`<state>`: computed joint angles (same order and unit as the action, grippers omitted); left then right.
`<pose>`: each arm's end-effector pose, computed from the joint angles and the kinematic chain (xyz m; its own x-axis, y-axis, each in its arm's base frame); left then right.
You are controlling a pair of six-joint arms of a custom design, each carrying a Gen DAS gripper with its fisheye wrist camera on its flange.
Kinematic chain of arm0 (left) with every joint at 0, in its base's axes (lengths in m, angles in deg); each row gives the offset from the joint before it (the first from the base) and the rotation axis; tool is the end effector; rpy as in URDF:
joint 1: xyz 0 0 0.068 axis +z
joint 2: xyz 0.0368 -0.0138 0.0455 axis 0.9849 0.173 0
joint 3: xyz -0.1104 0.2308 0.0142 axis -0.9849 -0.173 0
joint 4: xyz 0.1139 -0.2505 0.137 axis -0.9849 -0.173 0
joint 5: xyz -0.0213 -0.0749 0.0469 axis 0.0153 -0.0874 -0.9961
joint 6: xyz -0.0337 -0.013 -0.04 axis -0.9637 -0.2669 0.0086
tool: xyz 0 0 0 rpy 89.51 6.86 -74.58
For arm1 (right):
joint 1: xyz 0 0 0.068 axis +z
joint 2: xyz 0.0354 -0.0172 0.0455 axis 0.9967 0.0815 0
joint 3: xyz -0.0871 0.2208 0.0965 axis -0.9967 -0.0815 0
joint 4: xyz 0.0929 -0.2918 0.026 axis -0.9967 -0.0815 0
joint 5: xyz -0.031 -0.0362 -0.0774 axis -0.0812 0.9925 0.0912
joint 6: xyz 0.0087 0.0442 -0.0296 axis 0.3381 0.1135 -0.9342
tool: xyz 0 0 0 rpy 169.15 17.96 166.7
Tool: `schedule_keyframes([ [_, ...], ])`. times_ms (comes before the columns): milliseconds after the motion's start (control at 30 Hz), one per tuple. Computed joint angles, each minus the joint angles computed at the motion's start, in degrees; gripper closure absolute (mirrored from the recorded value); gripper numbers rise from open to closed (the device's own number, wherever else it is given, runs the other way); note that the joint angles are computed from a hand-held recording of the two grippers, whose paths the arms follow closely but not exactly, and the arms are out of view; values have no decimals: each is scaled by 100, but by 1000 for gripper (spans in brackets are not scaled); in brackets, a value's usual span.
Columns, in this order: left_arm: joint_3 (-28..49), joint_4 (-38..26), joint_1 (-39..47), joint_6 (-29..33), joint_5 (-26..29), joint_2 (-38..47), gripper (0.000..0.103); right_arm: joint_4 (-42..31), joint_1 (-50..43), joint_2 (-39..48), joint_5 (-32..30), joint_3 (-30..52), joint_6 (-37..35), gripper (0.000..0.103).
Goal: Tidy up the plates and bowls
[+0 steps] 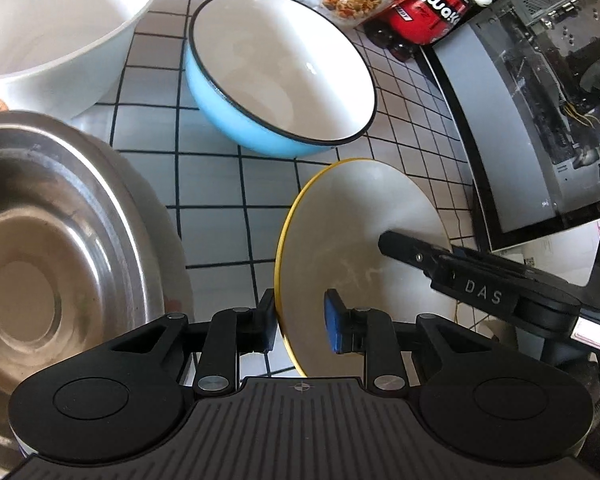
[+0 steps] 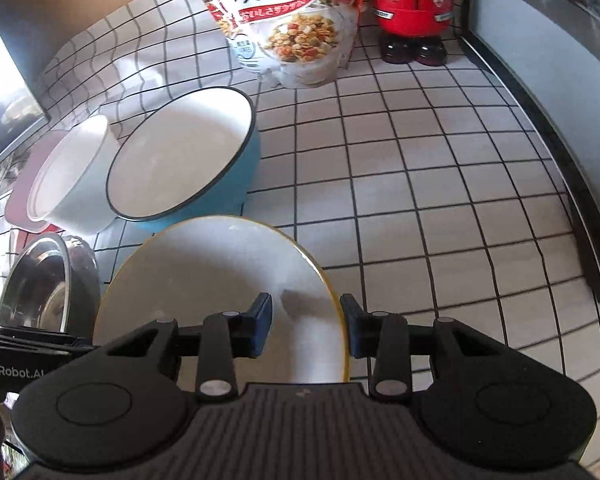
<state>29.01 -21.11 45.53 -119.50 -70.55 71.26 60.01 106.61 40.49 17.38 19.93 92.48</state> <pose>0.2429 -0.1775 0.1814 -0.9583 -0.1206 -0.2590 0.0267 0.8648 -0.5014 0.2417 0.0960 0.1633 -0.8525 -0.0045 -0.5226 -0.1347 0.9681 0.2114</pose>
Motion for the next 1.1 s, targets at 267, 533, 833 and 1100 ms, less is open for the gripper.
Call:
schedule_keyframes([
  [267,1,-54,28,-120,41,-114,75,-183,-144,-223,-79,56,-502,66],
  [533,234,-305,212,-602,-364,-459,70,-148,-810,33,-676,757,-1392,66],
  [833,417,-37,690,-1283,-1035,-310,70,185,-877,1450,-1304,1715,-1039,59],
  [1100,1182,77,1040,-866,-1019,945,70,88,-537,2444,-1156,2762,-1348,40],
])
